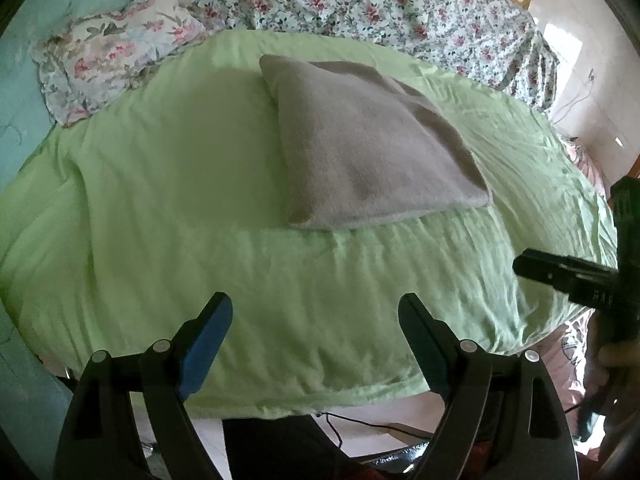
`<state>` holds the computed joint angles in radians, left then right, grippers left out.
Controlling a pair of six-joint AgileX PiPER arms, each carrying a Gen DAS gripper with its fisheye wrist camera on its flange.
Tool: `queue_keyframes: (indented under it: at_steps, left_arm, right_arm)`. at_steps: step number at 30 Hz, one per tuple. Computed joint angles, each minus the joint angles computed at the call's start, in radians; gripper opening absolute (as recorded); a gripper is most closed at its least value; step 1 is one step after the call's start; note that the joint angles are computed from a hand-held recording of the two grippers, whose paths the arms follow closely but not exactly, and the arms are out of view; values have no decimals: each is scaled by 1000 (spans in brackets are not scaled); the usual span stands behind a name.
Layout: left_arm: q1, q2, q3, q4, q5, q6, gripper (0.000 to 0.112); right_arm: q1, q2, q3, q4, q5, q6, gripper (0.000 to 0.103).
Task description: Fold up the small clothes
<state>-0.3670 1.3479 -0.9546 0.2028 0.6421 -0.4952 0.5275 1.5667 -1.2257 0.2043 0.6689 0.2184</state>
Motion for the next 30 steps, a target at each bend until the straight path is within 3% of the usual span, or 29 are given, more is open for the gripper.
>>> queue_keyframes:
  at_steps: [10,19,20,22,25,30]
  left_arm:
    - [131,188,-236,-49,28,55,86]
    - [205,363,-393,-138,31,108,87]
    - [201,375,-397,-136,32,98,86]
    - [208,405,-401,-177,25,132,87]
    - [211,430,-411,-229,29,184,87]
    - [176,469,-443,-214,55,169,88]
  right_arm:
    - [-77,184,-308,-8,26,0,56]
    - [-170,441,-595,201,73,-98,56]
    - [-176,469,-622,207,83,-93,53]
    - [-182,521,-684,221,128,-105,32]
    - [-159,525,-723,127,142,-87,20]
    - [-137,572,-791,16,186,-62,18]
